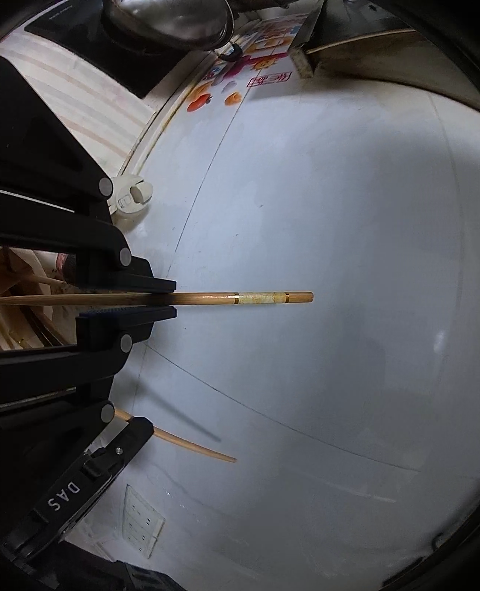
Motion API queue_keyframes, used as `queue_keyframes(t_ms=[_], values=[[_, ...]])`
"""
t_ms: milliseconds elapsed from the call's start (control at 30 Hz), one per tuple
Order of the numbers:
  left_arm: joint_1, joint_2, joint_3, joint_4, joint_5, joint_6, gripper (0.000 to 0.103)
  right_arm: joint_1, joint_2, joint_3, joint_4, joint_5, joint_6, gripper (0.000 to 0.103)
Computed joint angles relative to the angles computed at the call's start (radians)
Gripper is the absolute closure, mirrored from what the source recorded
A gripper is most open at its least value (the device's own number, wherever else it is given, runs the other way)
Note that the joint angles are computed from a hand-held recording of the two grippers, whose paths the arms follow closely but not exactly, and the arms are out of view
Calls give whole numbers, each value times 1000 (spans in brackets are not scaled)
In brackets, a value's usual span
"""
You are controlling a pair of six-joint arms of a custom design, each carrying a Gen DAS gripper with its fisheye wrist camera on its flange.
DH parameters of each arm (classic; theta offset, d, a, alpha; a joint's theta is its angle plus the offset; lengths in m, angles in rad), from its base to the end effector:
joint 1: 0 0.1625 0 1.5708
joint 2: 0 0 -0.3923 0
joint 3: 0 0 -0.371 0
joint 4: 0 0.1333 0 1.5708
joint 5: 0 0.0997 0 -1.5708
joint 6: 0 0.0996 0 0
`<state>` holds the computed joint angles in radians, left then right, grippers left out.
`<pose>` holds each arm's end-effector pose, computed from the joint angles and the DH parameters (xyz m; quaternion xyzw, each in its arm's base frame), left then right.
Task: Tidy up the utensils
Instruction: 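Lower both wooden chopsticks into the slots of the beige holder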
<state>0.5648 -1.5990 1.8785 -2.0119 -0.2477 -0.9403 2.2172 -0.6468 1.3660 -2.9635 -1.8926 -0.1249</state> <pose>-0.2553 -0.4339 0.4442 -0.0237 0.7877 -0.5420 0.2919 0.5204 -0.5206 0.1428 0.3014 -0.8831 0.3541 0.0620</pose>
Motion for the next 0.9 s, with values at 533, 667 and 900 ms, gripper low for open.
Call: queue_keyframes(t_ms=[533,667,900], values=[[48,36,64,-220,-39,196,99,-20,2,93,-128,36,-86,97],[47,34,46,-120,-55,163,98,-16,-6,102,-117,38,-96,97],[33,23,26,37,-84,82,98,-17,-34,130,-111,42,-101,96]])
